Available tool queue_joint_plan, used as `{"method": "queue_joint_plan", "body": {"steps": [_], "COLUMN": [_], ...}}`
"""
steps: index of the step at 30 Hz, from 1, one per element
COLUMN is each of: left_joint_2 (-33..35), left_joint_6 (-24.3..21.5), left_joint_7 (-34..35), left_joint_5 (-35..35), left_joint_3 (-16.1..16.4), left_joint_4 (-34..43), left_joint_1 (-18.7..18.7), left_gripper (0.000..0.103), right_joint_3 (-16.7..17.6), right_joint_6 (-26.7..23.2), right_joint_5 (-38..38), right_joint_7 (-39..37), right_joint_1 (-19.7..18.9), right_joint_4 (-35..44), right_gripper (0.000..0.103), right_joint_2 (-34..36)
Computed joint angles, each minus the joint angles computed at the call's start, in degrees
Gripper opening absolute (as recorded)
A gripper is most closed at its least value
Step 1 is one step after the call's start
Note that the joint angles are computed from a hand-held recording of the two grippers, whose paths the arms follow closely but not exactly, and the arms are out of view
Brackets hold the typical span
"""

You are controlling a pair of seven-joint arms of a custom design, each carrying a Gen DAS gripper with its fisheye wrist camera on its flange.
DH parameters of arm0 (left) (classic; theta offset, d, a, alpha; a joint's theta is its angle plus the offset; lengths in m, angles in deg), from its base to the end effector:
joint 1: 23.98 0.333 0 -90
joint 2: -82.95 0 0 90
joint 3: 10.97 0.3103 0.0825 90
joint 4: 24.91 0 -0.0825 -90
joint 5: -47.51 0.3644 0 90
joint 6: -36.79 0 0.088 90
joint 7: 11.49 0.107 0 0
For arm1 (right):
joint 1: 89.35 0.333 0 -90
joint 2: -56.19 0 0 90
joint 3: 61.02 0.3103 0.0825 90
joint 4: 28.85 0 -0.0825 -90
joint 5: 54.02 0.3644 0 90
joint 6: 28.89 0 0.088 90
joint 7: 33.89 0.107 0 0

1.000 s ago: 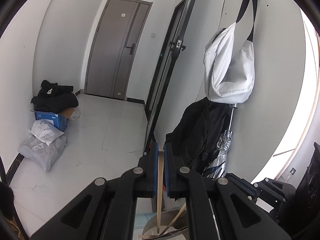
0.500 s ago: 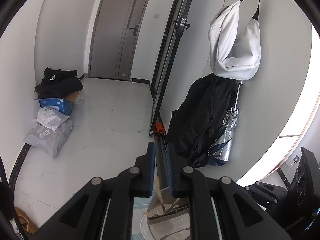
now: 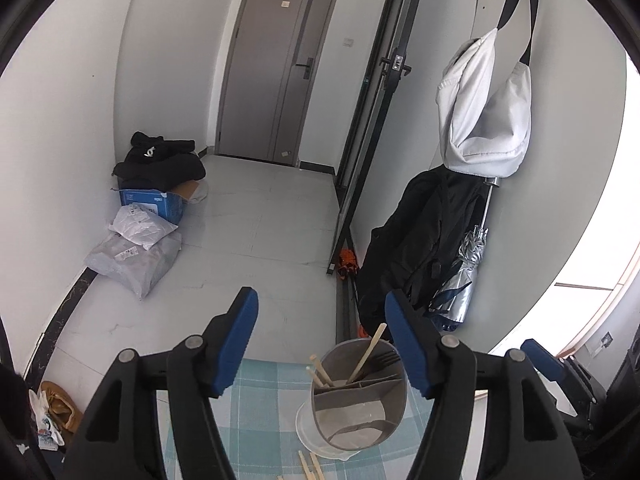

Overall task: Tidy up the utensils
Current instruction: 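Move both grippers back over the remaining chopsticks and metal spoon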

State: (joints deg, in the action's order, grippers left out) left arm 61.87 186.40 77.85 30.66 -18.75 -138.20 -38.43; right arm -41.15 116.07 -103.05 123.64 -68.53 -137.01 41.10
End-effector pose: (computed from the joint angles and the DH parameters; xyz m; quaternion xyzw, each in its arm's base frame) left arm 0.4331 -0.1867 0.7345 -0.5458 0.6821 -0.4531 0.1778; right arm 0.3647 0.3605 0.7067 -0.6064 0.5728 -0.3342 0.4387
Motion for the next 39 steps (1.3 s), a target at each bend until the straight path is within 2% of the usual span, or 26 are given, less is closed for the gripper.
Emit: {"method": "queue_joint_plan", "body": {"steps": [1, 3, 6, 14, 17, 22, 24, 29, 36, 39], "left_joint_2": [-0.79, -2.81, -4.92, -10.45, -13.34, -17.77, -19.32, -22.96, -25.68, -26.90], "left_joint_6": [0.06, 0.22, -0.09, -0.74, -0.39, 0.80, 1.14, 0.97, -1.60, -2.57], "left_joint_7": [-0.86, -2.36, -3.69, -4.71, -5.83, -7.52, -8.04, -8.55, -10.87, -11.38], "left_joint_5": [0.61, 1.99, 4.00, 3.66, 4.33, 5.19, 5.22, 6.16, 7.41, 7.61], "left_joint_3": [-0.35, -0.93, -1.39, -0.34, -0.49, -0.25, 0.05, 0.25, -0.54, -0.60], "left_joint_4": [-0.56, -1.90, -3.05, -7.33, -10.32, -16.11, -18.57, -24.21, -28.63, -30.79], "left_joint_1": [0.48, 1.15, 1.55, -0.05, 0.21, 0.27, 0.06, -0.28, 0.27, -0.18], "left_gripper": [0.067, 0.068, 0.073, 0.076, 0.086, 0.087, 0.087, 0.087, 0.087, 0.087], "right_joint_3": [0.29, 1.14, 2.56, 6.85, 7.93, 9.64, 9.97, 10.34, 10.76, 9.74], "right_joint_6": [-0.23, -1.00, -1.28, -3.65, -4.23, -4.93, -5.17, -5.70, -7.16, -5.72], "right_joint_5": [-0.28, -0.88, -1.80, -4.06, -3.90, -3.32, -2.47, 0.12, 3.44, 5.38], "right_joint_7": [0.39, 1.11, 2.05, 5.24, 6.32, 8.45, 9.14, 9.71, 12.78, 13.01], "right_joint_1": [0.11, 0.12, -0.07, -0.48, -0.26, 0.14, 0.61, 2.13, 4.11, 5.53], "right_joint_4": [-0.22, -0.57, -1.01, -1.56, -2.47, -3.78, -4.55, -7.03, -10.94, -13.20], "right_gripper": [0.050, 0.060, 0.068, 0.070, 0.074, 0.079, 0.083, 0.084, 0.087, 0.087], "right_joint_2": [-0.70, -2.02, -3.68, -6.29, -7.19, -8.07, -8.33, -8.65, -9.12, -9.27]}}
